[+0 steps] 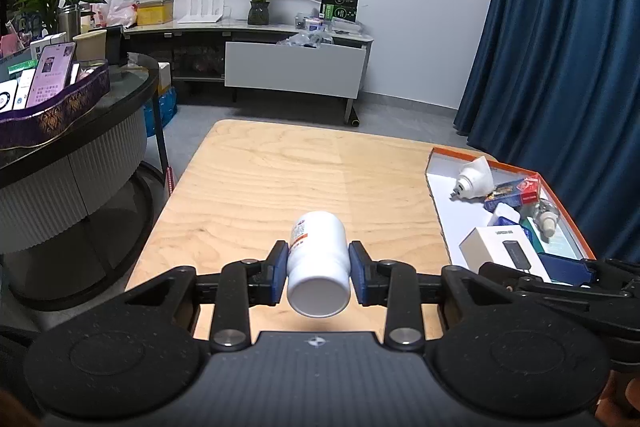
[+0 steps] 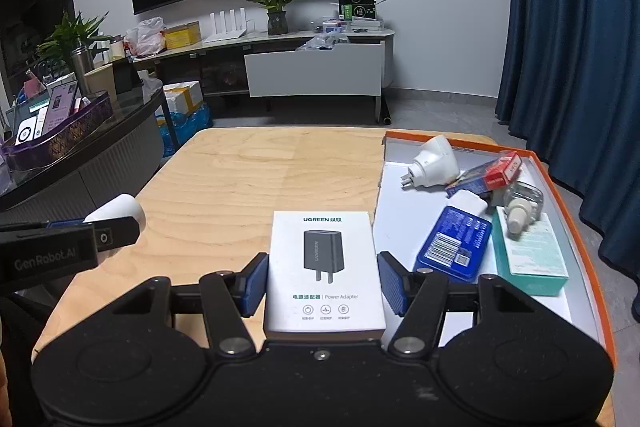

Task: Organize rigid objects
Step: 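Carry the pill bottle and adapter box over the orange-rimmed box with both grippers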

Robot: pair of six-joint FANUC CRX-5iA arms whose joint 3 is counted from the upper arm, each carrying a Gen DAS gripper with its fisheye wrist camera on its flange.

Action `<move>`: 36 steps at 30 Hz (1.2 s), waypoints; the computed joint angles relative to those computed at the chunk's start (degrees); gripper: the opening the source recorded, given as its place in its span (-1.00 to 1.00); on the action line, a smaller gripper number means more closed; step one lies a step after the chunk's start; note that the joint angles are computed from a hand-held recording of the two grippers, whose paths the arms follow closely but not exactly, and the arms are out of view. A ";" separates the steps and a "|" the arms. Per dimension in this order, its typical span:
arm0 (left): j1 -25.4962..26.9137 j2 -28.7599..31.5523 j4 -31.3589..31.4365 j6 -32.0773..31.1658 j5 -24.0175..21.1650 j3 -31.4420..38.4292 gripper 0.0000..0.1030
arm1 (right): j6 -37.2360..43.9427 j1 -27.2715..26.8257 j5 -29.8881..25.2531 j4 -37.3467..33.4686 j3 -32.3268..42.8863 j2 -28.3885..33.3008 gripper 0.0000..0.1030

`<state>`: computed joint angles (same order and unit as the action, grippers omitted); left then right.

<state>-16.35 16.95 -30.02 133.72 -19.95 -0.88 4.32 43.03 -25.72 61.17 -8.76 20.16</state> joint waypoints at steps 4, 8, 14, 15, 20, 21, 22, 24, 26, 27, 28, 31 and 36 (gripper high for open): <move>-0.38 -0.42 -0.42 0.60 0.55 -0.47 -0.35 | -2.37 -0.14 0.25 2.02 -2.17 -1.38 0.37; -0.64 -0.84 -0.69 0.39 1.08 -0.96 -0.35 | -4.09 -0.36 0.42 3.67 -3.60 -2.27 0.37; -0.65 -0.73 0.89 -1.79 1.55 -1.32 -0.35 | -5.95 -0.66 0.85 5.37 -5.08 -2.96 0.37; -0.71 -0.69 0.95 -1.86 1.55 -1.29 -0.35 | -6.24 -0.72 0.80 5.67 -5.29 -3.04 0.37; -0.60 -0.39 2.78 -3.59 2.03 -1.43 -0.35 | -7.58 -1.12 0.94 6.80 -6.25 -3.52 0.37; -0.56 -0.39 3.06 -4.04 2.08 -1.46 -0.35 | -7.87 -1.18 0.97 7.04 -6.43 -3.62 0.37; -0.59 -0.37 3.10 -4.13 2.12 -1.48 -0.35 | -7.95 -1.19 0.92 7.06 -6.54 -3.75 0.37; -0.40 -0.45 3.92 -5.00 2.53 -1.87 -0.35 | -8.16 -1.14 0.68 7.39 -6.79 -3.95 0.37; -0.42 -0.47 4.10 -5.29 2.48 -1.95 -0.35 | -7.70 -1.11 0.68 6.94 -6.79 -4.03 0.37; -0.41 -0.52 4.13 -5.33 2.51 -2.00 -0.35 | -7.84 -1.12 0.66 7.11 -6.82 -4.04 0.37; -0.45 -0.52 4.07 -5.25 2.50 -1.97 -0.35 | -7.89 -1.14 0.63 7.25 -6.84 -4.04 0.37; -0.55 -0.53 3.89 -5.13 2.44 -1.90 -0.35 | -8.14 -1.17 0.69 7.43 -6.93 -4.10 0.37; -0.45 -0.51 4.78 -6.13 2.84 -2.08 -0.35 | -8.48 -1.19 0.68 7.76 -7.13 -4.25 0.37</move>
